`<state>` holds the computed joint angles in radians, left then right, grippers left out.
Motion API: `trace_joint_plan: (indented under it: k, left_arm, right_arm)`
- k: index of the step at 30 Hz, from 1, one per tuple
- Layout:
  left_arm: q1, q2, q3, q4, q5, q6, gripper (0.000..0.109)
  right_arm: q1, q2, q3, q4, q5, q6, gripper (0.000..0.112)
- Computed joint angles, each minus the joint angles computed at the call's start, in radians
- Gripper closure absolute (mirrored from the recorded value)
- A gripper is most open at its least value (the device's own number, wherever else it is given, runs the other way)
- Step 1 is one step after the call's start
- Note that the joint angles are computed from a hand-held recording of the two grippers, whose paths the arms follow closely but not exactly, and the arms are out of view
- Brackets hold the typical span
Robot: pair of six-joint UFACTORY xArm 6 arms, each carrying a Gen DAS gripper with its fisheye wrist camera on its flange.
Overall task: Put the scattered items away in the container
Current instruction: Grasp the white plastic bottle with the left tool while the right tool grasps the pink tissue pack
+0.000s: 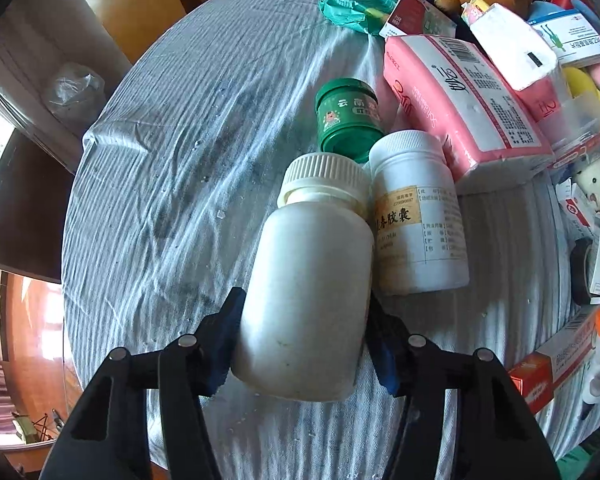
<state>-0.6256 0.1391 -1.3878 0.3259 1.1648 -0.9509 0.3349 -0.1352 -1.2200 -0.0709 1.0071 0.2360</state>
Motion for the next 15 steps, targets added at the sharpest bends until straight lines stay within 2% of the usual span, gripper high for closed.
trace_joint_plan:
  k: [6, 8, 10, 12, 13, 15]
  left_arm:
    - [-0.009, -0.017, -0.003, 0.012, 0.006, -0.016, 0.054]
    - [-0.008, -0.023, -0.004, 0.02, 0.012, -0.022, 0.054]
    - [-0.009, -0.026, -0.007, 0.028, 0.019, -0.025, 0.055]
    - [-0.01, -0.024, -0.013, 0.035, 0.027, -0.024, 0.055]
    - [-0.01, -0.024, -0.016, 0.037, 0.03, -0.024, 0.055]
    - [-0.013, -0.022, -0.02, 0.045, 0.035, -0.03, 0.056]
  right_arm:
    - [0.012, 0.059, -0.013, -0.016, -0.008, -0.009, 0.01]
    - [0.012, 0.074, -0.016, -0.02, -0.009, -0.004, 0.016]
    - [0.013, 0.087, -0.023, -0.016, -0.002, -0.009, 0.039]
    - [0.013, 0.092, -0.022, -0.009, 0.005, -0.02, 0.054]
    - [0.014, 0.09, -0.019, -0.013, 0.007, -0.02, 0.06]
    - [0.015, 0.081, -0.011, -0.017, 0.007, -0.015, 0.06]
